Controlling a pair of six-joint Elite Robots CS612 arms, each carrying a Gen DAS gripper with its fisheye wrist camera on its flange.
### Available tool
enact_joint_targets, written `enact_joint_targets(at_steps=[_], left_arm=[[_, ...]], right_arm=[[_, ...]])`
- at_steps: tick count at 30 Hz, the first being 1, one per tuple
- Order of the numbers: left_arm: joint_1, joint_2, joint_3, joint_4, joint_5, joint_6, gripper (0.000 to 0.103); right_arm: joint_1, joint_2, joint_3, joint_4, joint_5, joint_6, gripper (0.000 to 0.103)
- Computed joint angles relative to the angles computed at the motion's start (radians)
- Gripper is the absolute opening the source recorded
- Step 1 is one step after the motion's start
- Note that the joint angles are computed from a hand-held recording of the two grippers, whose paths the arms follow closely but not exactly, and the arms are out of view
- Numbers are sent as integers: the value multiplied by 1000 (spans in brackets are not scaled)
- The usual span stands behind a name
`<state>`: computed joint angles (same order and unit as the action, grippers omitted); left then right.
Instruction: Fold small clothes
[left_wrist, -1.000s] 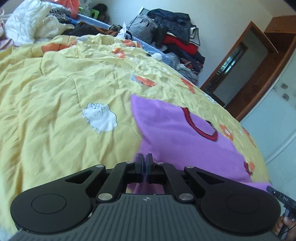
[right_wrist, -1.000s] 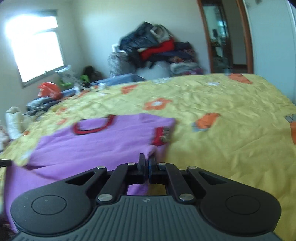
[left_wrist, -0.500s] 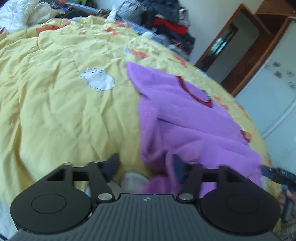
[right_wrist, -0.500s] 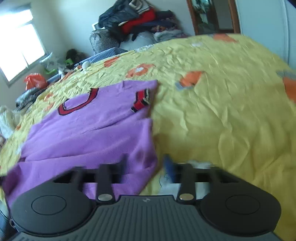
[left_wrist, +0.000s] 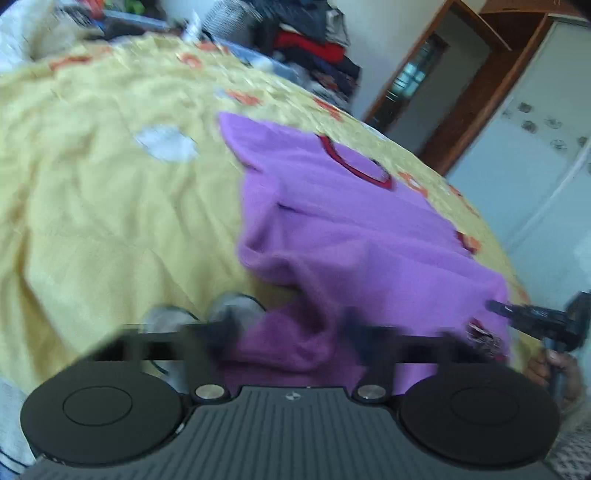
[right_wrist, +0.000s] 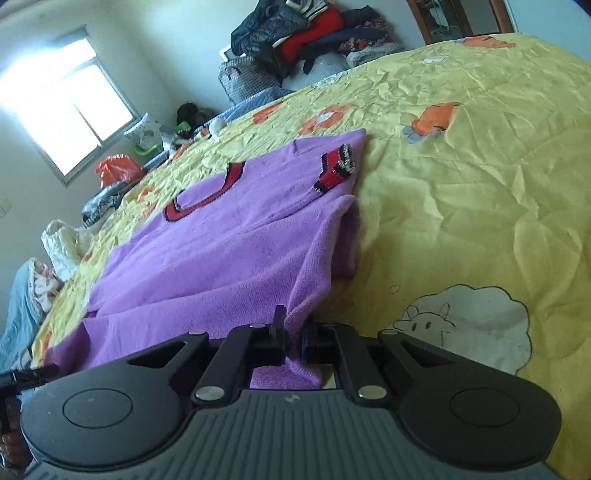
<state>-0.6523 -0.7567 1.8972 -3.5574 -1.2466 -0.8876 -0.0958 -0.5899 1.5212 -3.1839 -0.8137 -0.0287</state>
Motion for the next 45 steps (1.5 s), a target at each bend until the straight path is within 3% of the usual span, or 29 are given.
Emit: enact_joint_targets(at_steps=[3,9,13,15,18,19,20,22,23,25,27,31,34,35,36,37,41,45], left_arm=[[8,9,-23,12,-15,23,6],[63,42,-76,-119,-44,-20,4],[100,57,-130,-122,-47,-27,4],[118,68,-159,-85,-59,-26,4],[139,84,-189,9,-104,-45,4],[141,86,-189,20,-116,-44,5],[139,84,-179,10,-121,-55,5],[125,68,-137,-44,-120,-74,20],[108,50,-110,-43,-87,-67,30],[79,23,-61,-57,-70,-43,40],[60,9,-27,-62,-102,-68,46],[34,12,-2,-81,-120,-85,54],[47,18,-11,-94,-156,-107,56],[53,21,-17,-93,-175,-105,56],[58,22,-25,-80,-188,-103,52],[62,23,-32,-64,-193,-109,47],[74,13,-40,0,-212,-156,0],[70,4,-24,-8,-203,-188,0]], right_arm=[[-11,8,-1,-43,47,52,6],[-40,53,-76,-147,175,236,6],[-38,66,-129,-162,143,251,6],[-28,65,-149,-141,74,202,6],[-2,53,-172,-6,-77,39,7],[3,51,-186,78,-94,-11,11],[13,47,-188,121,-152,-63,29],[36,16,-145,80,-323,-154,55],[39,4,-104,-3,-351,-188,56],[34,-21,-48,-90,-283,-189,56],[30,-38,-26,-68,-146,-300,59],[75,-29,-46,-2,-120,-531,59],[99,-20,-77,93,-101,-699,58],[107,-21,-77,98,-118,-747,50],[116,-25,-72,98,-148,-792,38],[121,-25,-74,110,-173,-822,8],[111,-52,-33,100,-158,-839,6],[77,-96,22,47,-79,-738,3]])
